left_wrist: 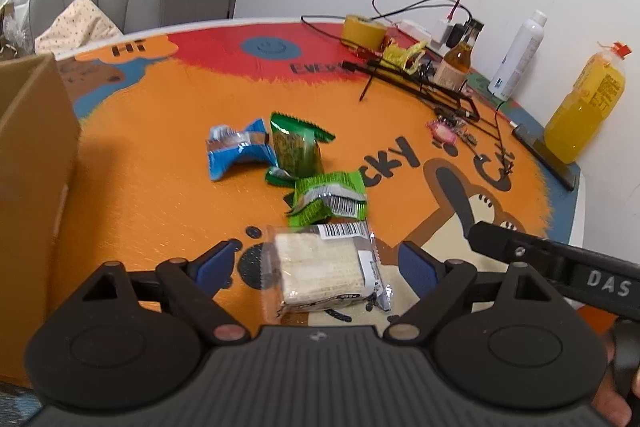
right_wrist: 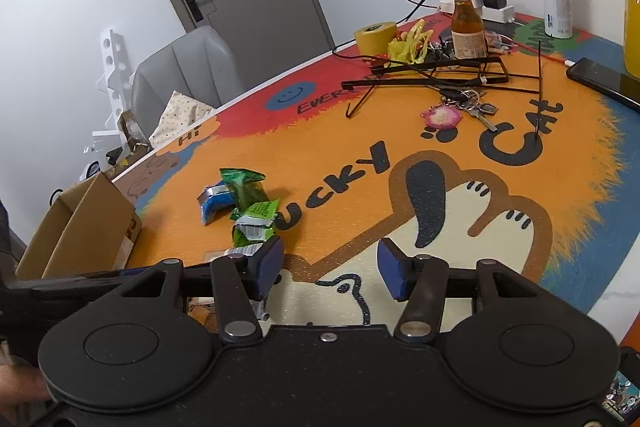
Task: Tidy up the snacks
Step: 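Grasp the clear-wrapped white bar with the left gripper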
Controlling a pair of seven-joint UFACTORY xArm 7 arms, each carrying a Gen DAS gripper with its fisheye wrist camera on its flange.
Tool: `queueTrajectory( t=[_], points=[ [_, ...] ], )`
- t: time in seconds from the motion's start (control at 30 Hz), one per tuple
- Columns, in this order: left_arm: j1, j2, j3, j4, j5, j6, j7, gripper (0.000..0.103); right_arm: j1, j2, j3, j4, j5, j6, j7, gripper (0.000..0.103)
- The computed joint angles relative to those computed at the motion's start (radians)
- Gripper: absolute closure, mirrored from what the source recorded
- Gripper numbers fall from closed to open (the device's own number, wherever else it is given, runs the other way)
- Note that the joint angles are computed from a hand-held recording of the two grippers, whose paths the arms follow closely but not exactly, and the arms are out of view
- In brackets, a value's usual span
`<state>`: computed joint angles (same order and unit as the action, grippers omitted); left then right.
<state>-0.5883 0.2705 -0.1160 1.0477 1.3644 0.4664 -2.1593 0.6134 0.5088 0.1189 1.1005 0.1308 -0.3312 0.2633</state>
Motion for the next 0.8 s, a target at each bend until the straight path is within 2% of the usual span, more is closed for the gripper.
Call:
queueTrajectory(
  t=[0.37,0.43,0.47,0.5,0.57,0.8],
  points=[
    [-0.012,0.092,0.036,0.065,-0.006,-0.04,0.01,0.017,-0.029,0.04,0.027,0.052,-0.038,0.026,0.018,0.05],
    [-0.023,0.093,0.043,0.066,-0.002,-0.028,0.012,0.02,-0.033,0.048,0.034,0.063,-0.049,0.03,0.021,0.05],
    [-0.025,0.092,0.044,0.065,-0.003,-0.026,0.013,0.024,-0.034,0.051,0.036,0.068,-0.052,0.033,0.023,0.05],
    [-0.026,0.09,0.045,0.062,-0.004,-0.025,0.017,0.032,-0.034,0.056,0.038,0.074,-0.056,0.036,0.024,0.05],
    [-0.022,0.082,0.047,0.053,0.007,-0.042,0.014,0.04,-0.032,0.065,0.04,0.086,-0.06,0.041,0.028,0.05],
    [0.003,0.045,0.044,0.007,0.068,-0.1,-0.049,0.049,-0.026,0.096,0.051,0.132,-0.077,0.066,0.041,0.05]
  ],
)
